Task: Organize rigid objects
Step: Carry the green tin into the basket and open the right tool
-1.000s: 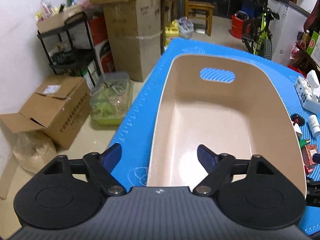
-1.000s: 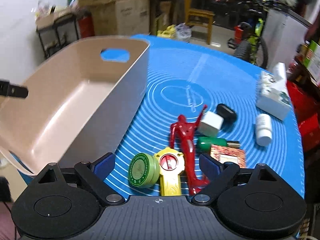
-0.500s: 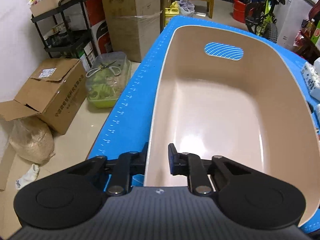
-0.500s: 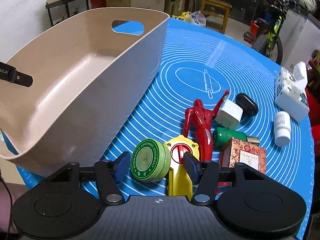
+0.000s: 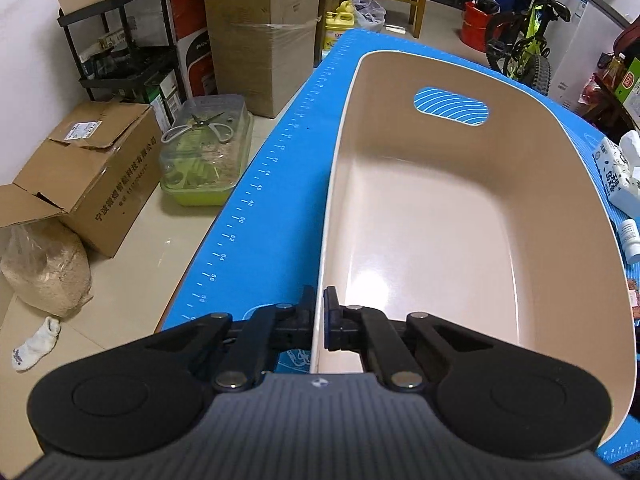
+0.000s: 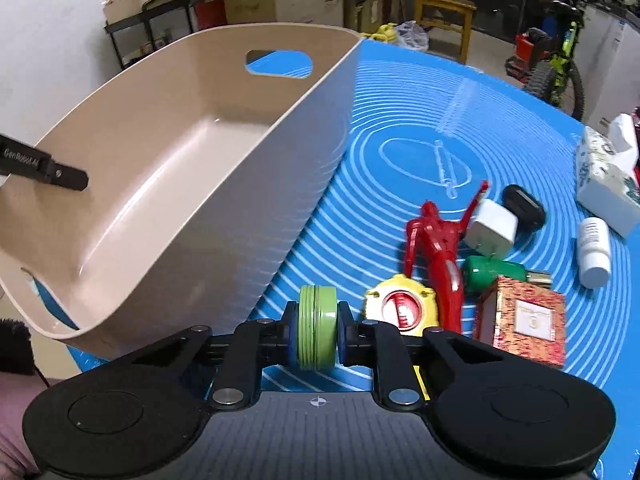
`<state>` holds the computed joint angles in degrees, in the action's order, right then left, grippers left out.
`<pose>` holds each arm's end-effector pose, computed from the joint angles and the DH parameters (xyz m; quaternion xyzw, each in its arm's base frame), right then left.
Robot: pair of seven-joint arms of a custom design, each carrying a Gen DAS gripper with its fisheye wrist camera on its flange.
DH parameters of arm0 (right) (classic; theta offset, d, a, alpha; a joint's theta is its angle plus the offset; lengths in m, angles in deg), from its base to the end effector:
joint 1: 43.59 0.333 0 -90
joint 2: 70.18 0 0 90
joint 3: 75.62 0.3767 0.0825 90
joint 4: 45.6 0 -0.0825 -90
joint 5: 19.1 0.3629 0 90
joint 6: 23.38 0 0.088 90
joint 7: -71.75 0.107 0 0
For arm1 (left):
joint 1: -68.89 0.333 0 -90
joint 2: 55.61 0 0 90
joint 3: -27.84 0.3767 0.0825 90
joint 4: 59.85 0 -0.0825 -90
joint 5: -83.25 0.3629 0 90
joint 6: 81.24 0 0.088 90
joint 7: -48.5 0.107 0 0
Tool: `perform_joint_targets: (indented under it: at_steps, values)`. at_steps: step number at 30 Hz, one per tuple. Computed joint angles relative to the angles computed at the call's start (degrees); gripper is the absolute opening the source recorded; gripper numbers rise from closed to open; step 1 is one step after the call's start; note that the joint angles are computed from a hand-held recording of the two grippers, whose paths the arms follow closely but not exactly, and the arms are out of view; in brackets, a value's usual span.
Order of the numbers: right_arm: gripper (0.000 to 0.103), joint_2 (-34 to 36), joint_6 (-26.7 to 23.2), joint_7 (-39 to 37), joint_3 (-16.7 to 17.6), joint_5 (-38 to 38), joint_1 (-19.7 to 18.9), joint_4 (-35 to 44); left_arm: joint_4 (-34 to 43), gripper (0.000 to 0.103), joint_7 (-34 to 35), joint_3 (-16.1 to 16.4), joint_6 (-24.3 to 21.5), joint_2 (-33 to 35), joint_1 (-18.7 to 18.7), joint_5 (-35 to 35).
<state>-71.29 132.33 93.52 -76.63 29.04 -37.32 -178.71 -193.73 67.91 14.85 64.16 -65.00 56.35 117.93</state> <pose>0.5159 0.0204 0.4582 -0.8370 0.4543 -0.1261 0.2779 0.4333 -0.2199 0.5080 -0.7830 0.5541 -0.1790 0.2187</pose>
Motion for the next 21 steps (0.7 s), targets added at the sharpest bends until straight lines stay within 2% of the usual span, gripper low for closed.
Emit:
perform_joint_targets:
  at_steps: [7, 13, 17, 21]
  values:
    - [0.028, -2.0, 3.2, 0.3, -0.4, 3.6, -0.1, 0.5, -0.2, 0.005, 0.5, 0.1, 0.5, 0.0, 0.1, 0.1]
    - [0.028, -4.7, 4.7, -5.6, -1.0, 12.8, 1.2, 3.0, -0.3, 0.005, 0.3, 0.0, 0.7, -0.1, 0.2, 0.3]
    - [0.028, -6.4, 2.2, -9.7, -1.3, 19.0, 2.5, 5.6, -0.3, 0.005, 0.2, 0.0, 0.6, -0.1, 0.2, 0.3]
    - [0.028, -6.7, 0.8, -10.6, -0.1, 19.4, 4.1, 6.7, -0.3, 0.005, 0.2, 0.0, 0.6, -0.1, 0.1, 0.4]
